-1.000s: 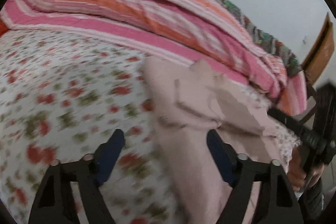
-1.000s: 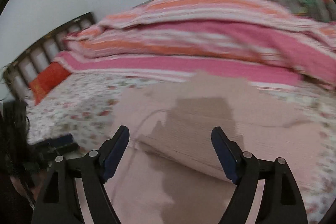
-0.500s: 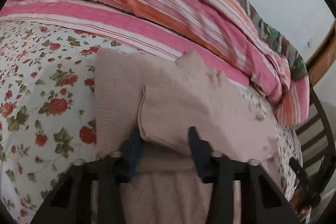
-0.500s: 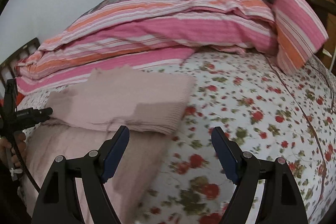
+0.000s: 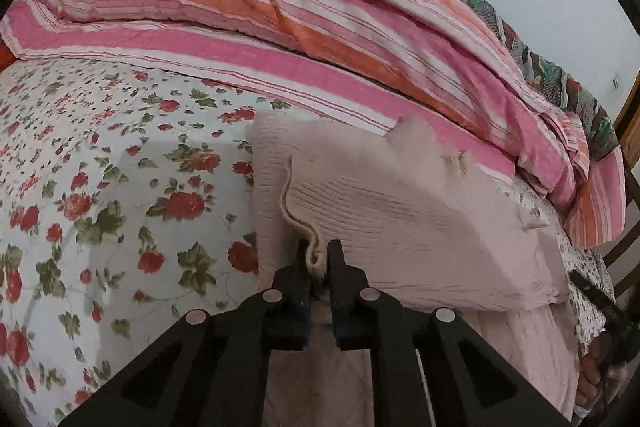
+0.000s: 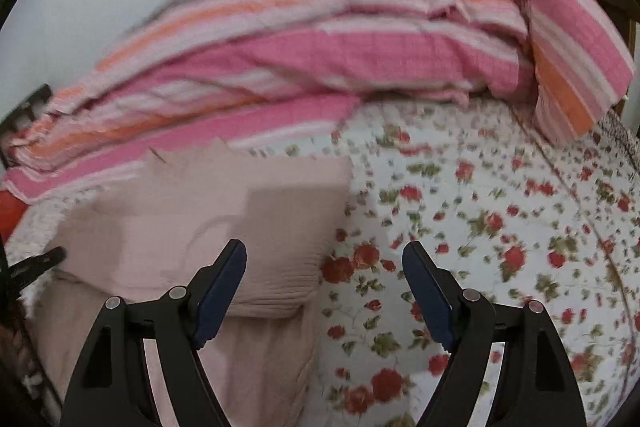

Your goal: Fold small clothes

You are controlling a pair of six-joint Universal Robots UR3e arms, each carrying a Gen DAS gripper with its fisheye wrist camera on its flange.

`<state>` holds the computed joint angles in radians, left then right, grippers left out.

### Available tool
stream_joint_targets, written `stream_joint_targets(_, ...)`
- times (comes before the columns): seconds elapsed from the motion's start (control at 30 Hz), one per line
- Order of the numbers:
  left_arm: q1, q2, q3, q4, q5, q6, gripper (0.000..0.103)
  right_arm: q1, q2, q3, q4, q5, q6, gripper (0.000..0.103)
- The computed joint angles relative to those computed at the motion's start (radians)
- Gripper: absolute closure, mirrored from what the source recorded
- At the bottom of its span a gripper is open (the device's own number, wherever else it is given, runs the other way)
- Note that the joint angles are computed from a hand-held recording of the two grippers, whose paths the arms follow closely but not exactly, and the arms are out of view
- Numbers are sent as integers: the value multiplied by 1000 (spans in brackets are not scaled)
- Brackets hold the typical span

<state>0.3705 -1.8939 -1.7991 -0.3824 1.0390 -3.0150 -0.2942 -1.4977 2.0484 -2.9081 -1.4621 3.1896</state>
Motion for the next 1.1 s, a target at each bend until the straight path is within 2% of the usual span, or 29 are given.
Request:
stream_joint_targets(0.1,-16,-4,-14,33,30,18,89,6,67,-16,8,-10,-6,24)
stream_joint_targets(0.3,-50,-2,-46,102,85,26,85,3,57,26,-52,-10,-8,24)
stream_joint_targets(0.57,-54,0,-52,112,105,32,84,39,77,0,-39,-65,-7,24)
stream_joint_targets(0.73,-76,-5,-43,122,143,29,83,17,73,11,-45,-31,-9,24)
stream_joint_targets(0.93,-52,2,-61,132,100,18,82,16,73,11,-47,-27,-7,24)
stream_joint_targets(0.97,-55,6,-69,144,108,14,80,16,72,11,-48,-27,-7,24)
stream_joint_targets(1.03,-67,23,-104,201,139,4,69,16,72,13,-50,-26,-7,24)
stream_joint_targets(1.1,-70,34,-125,237,150,1,36,14,70,17,-56,-22,-6,24)
